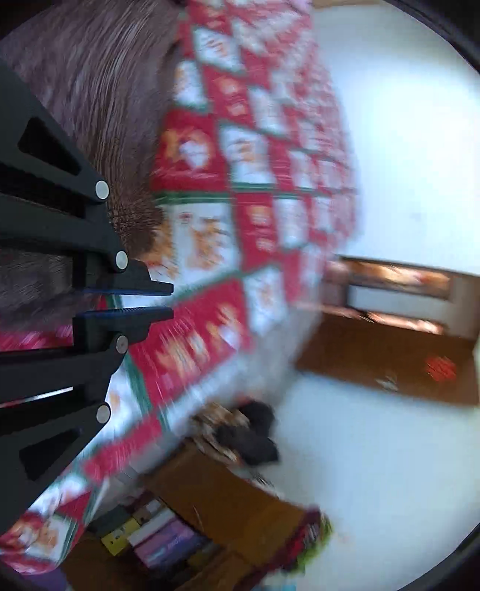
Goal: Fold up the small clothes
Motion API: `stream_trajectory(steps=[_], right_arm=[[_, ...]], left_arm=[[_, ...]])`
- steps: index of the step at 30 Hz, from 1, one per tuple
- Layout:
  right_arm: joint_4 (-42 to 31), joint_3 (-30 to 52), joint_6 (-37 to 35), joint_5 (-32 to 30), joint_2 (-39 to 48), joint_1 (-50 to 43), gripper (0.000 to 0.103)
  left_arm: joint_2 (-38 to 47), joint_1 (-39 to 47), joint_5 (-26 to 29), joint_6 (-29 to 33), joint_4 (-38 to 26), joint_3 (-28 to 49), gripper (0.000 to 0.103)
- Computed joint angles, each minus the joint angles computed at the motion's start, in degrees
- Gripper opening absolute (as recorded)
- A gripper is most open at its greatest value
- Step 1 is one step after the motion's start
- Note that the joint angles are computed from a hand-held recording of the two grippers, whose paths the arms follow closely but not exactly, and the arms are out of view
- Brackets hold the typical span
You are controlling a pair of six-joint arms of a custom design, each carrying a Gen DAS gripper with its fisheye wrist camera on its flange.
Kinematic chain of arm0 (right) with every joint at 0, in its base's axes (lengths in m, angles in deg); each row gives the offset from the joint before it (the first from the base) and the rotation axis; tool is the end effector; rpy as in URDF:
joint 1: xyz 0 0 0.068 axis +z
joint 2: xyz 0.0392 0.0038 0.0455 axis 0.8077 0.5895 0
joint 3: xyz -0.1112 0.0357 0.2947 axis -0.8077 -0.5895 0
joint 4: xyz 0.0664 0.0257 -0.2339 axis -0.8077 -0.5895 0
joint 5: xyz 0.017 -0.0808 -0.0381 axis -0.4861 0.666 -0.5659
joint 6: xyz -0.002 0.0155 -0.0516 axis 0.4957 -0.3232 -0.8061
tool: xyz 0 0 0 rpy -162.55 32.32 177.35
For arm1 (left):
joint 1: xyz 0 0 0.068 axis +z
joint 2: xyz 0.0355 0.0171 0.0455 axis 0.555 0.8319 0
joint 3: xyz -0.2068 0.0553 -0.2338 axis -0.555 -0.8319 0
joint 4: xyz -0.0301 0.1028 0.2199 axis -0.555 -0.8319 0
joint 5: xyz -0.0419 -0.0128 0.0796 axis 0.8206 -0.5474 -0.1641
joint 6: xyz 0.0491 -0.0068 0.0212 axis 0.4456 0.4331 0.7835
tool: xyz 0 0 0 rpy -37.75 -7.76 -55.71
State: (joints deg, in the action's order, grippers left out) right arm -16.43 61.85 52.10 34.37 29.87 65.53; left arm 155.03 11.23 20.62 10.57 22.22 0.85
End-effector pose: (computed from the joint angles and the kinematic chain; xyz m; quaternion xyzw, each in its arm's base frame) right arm 0.3028 0.0488 0.1587 0.0667 0.8905 -0.0949 0.4400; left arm 0.3200 -0.1212 0.1644 -0.0060 0.9349 0.0184 0.3543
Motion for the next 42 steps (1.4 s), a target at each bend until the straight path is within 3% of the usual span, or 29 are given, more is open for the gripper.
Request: stream_trajectory(steps=[1, 3, 5, 9, 15, 17, 20, 22, 28, 31, 35, 38, 42], right_arm=[[-1.5, -2.5, 1.0, 0.8, -5.1, 1.6, 0.006], [-7.4, -4.9, 3.5, -3.2, -12.4, 3.8, 0.006], [-12.8, -6.7, 6.8, -7.2, -16.9, 7.2, 0.006], [-18.5, -10.4, 14.3, -9.6, -20.5, 14.9, 0.006], [-18.6, -17.6, 26.1, -2.8, -21.3, 25.3, 0.006], [-18.7, -19.2, 27.7, -3.6, -20.5, 25.1, 0.006], [-11.1, -23.3, 27.9, -4.8, -16.7, 24.5, 0.006], [-11.4, -23.4, 28.4, -4.3, -17.0, 25.0, 0.006], [-10.2, -23.3, 28.2, -4.6, -15.8, 24.7, 0.007], [-7.5, -24.6, 27.8, -6.6, -15.9, 23.1, 0.007], [-5.0, -25.8, 27.9, -8.2, -16.0, 21.9, 0.007], [-3.9, -26.4, 27.9, -8.9, -16.0, 21.3, 0.007], [-1.3, -27.5, 27.6, -11.0, -15.9, 19.5, 0.007]], left_arm=[[-2.3, -2.0, -3.5, 0.6, 0.7, -2.2, 0.050], [-7.8, -7.2, -9.1, 0.7, 1.7, -7.2, 0.061], [-11.7, -12.3, -11.2, -1.7, 0.8, -10.3, 0.061], [-13.2, -20.8, -15.3, -8.5, -5.3, -10.6, 0.061], [-7.8, -28.8, -16.7, -18.0, -8.2, -10.3, 0.062], [-5.1, -30.4, -17.3, -19.5, -8.6, -9.8, 0.062], [-2.6, -33.2, -20.5, -22.6, -8.6, -9.8, 0.062], [-2.0, -34.3, -23.0, -23.3, -9.4, -9.6, 0.068], [-3.2, -34.7, -23.5, -26.5, -10.2, -11.3, 0.085], [-6.0, -35.9, -22.9, -29.8, -9.9, -14.6, 0.086], [-10.9, -38.8, -24.0, -39.2, -10.6, -21.0, 0.086], [-16.9, -36.4, -19.7, -45.5, -6.7, -28.4, 0.086], [-20.4, -33.1, -16.2, -46.5, 1.1, -32.9, 0.086]])
